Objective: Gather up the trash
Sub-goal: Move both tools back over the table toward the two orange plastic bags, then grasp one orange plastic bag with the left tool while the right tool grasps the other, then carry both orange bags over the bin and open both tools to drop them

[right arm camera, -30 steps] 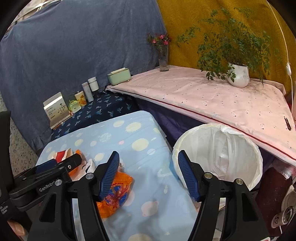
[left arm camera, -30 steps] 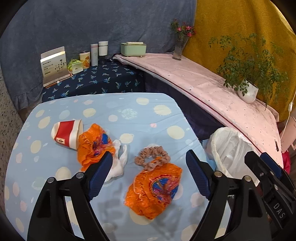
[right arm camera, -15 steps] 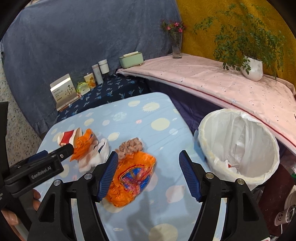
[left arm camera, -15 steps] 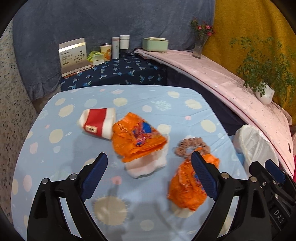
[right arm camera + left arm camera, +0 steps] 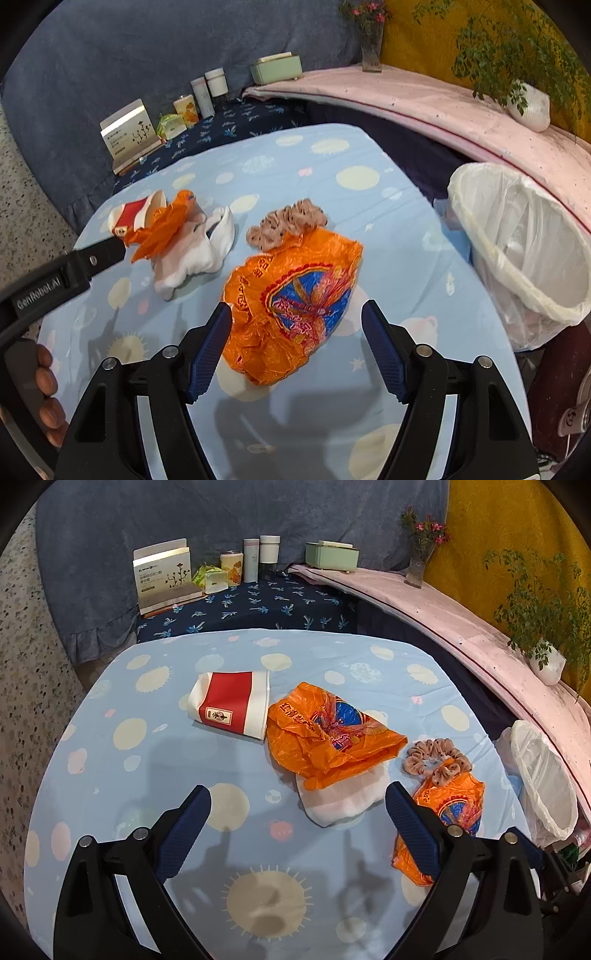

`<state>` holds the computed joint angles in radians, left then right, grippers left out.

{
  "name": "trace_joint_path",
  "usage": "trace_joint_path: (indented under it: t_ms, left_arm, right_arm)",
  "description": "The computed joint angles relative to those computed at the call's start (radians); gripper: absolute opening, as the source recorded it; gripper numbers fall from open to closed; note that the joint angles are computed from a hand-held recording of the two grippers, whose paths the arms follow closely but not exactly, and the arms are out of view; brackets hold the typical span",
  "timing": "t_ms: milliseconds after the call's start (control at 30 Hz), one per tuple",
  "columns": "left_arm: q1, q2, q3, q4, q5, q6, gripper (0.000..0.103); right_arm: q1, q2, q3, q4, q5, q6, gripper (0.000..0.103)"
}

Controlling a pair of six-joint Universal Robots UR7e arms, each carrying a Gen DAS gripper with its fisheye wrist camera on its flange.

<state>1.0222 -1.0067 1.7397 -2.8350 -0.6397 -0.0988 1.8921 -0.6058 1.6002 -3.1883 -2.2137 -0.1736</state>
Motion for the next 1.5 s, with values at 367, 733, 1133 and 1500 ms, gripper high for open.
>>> trace_joint_path:
  t_ms: [367,733,1133,1500]
  left_arm:
    - [0.026,0.09,-0.094,0.004,-0.058,0.146,0.091]
    - [0.058,0.115,-0.169,0.161,-0.104,0.045,0.018]
    - [0.015,0.075,-0.117,0.093,-0.093,0.034,0.011]
    - [-0.057,0.041,-0.069,0.06,-0.117,0.039,0.011]
  right_arm:
    - [-0.03,0.041,-0.052,0.073,-0.008,0.042,0.07]
    - [-0.033,0.06,-0.056,0.034,-0.013,-0.009,0.056]
    - [-0.017,0.02,-0.024,0.013,0.016,-0.035,0.013]
    - [0.01,-0.068,0.045,-0.11,0.051,-0.058,0.012]
